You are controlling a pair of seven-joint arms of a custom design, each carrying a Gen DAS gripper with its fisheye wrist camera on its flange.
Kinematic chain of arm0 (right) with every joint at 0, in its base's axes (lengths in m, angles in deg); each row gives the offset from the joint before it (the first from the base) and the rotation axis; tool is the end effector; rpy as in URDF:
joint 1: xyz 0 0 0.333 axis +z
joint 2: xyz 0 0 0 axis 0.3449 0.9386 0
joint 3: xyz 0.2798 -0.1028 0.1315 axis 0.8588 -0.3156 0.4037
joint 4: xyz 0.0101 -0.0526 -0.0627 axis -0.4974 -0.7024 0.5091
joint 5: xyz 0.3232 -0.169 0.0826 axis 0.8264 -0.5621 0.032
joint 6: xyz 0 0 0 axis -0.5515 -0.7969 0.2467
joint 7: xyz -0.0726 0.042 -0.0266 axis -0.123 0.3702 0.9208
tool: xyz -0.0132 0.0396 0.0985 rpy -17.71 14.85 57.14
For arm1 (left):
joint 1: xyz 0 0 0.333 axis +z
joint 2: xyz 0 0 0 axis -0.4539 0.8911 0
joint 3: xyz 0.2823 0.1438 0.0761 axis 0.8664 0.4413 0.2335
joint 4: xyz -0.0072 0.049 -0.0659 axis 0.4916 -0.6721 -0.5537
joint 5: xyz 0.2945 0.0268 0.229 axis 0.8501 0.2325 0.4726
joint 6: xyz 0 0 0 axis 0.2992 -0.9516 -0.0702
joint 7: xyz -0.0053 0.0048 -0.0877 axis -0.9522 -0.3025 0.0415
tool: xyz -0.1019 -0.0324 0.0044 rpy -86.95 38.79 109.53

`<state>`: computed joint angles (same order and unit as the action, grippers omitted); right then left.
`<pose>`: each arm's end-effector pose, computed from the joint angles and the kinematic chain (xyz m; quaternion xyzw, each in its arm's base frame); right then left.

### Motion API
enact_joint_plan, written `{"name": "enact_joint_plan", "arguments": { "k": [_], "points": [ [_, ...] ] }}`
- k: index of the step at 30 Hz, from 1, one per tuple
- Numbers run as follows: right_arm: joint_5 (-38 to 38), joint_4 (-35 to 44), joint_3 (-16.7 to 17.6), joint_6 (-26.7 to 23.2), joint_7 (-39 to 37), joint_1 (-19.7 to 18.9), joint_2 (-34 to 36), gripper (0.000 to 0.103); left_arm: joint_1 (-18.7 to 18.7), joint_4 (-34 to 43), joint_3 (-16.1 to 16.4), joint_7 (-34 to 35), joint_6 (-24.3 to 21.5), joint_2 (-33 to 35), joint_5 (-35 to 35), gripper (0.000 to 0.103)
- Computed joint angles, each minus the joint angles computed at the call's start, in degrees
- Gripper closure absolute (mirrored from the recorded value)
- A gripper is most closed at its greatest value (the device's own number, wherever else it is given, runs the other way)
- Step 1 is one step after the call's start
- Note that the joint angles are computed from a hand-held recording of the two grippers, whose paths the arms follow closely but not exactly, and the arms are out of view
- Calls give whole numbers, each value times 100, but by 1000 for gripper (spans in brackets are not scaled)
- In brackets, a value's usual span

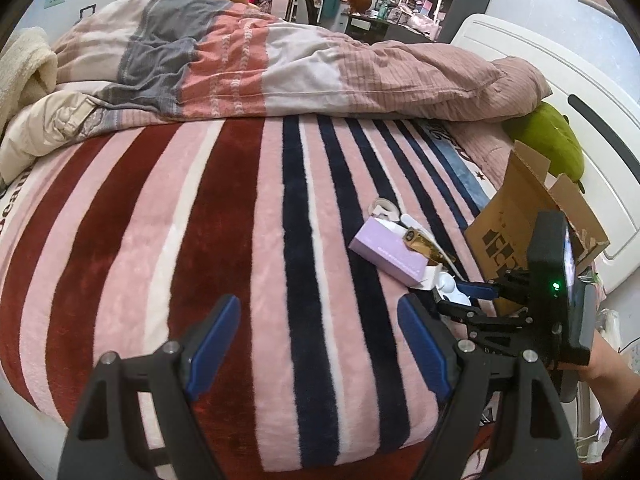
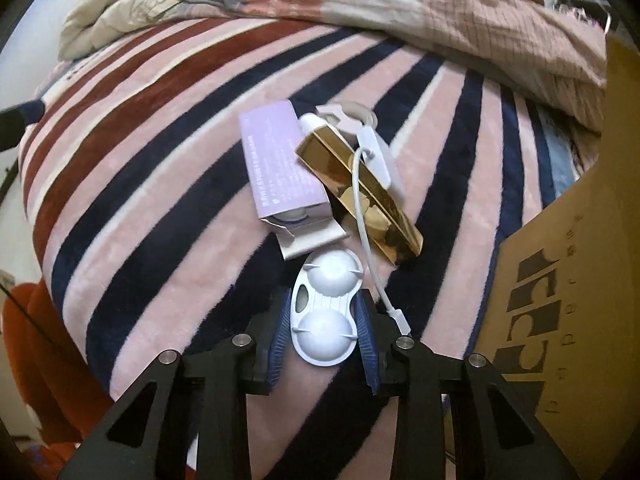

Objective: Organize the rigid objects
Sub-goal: 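Return the right gripper to the pile and grasp the white round case, then drop the white round case into the cardboard box with the right gripper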

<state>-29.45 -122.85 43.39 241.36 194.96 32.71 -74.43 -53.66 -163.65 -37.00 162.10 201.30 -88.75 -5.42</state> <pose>0.4176 0.1856 0.3812 -0.7839 0.5729 -0.1552 0.1821 0.4221 -0.1833 0.4372 -0.5604 0.7545 -0.3289 0.0927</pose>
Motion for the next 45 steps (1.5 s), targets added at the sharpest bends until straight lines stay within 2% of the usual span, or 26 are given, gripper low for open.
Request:
{"name": "enact_joint_plan", "arguments": {
  "k": [2, 4, 6, 7, 10, 13, 16, 18, 19, 21, 23, 31, 34, 38, 40, 41, 42, 45],
  "points": [
    [139, -107, -43, 108, -198, 105, -170, 76, -33, 44, -9, 30, -58, -21, -10, 25],
    [821, -196, -285, 211, -828, 467, -353, 76, -121, 141, 26, 192, -151, -32, -129, 25],
    [1744, -256, -688, 285, -1737, 1035, -584, 76, -287, 297, 120, 590, -287, -33, -516, 25],
    [2123, -270, -877, 325, -2142, 1292, -704, 76, -432, 433, 218, 986, -426, -25, -924, 25],
    [3099, -248, -1434, 384, -3232, 2028, -1068, 76, -525, 819, 293, 1707, -936, 37, -1711, 25],
    [3651, -186, -1794, 400, -4027, 2428, -1388, 76, -460, 1260, 228, 2056, -1469, 173, -2145, 27],
    [3919, -194, -1850, 370, -4469, 2454, -1727, 76, -345, 1718, 31, 2177, -1841, 377, -2237, 43],
    [4118, -253, -1937, 328, -4752, 2468, -1983, 76, -245, 1981, -118, 2160, -2035, 529, -2235, 58],
    [4195, -287, -1990, 320, -4893, 2429, -2114, 76, -198, 2172, -189, 2154, -2190, 649, -2241, 61],
    [4319, -332, -2044, 304, -5118, 2307, -2275, 76, -110, 2529, -339, 2198, -2511, 871, -2286, 76],
    [4411, -408, -2052, 270, -5288, 2105, -2437, 76, -48, 2921, -550, 2126, -2707, 1150, -2118, 82],
    [4596, -514, -2030, -167, -5638, 934, -2736, 76, 67, 4413, -1312, 1126, -3001, 2359, -697, 81],
    [4577, -364, -2018, -678, -5578, 472, -2620, 76, 81, 4876, -1445, 598, -3230, 2760, -41, 81],
    [4595, 1, -1930, -1310, -5572, 69, -2203, 76, 166, 5147, -1587, 134, -3311, 3028, 551, 81],
    [4462, 143, -1712, -1421, -5478, -156, -1996, 75, 179, 5157, -1614, -159, -3239, 3050, 900, 74],
    [4410, 126, -1621, -1439, -5420, -252, -2001, 75, 193, 5126, -1627, -299, -3177, 3039, 1052, 56],
    [4280, 186, -1493, -1483, -5272, -383, -1917, 72, 211, 5058, -1636, -441, -3069, 2996, 1195, 44],
    [4139, 198, -1372, -1511, -5082, -521, -1870, 65, 495, 4740, -1854, -327, -2810, 2755, 1110, 43]
  ]
}}
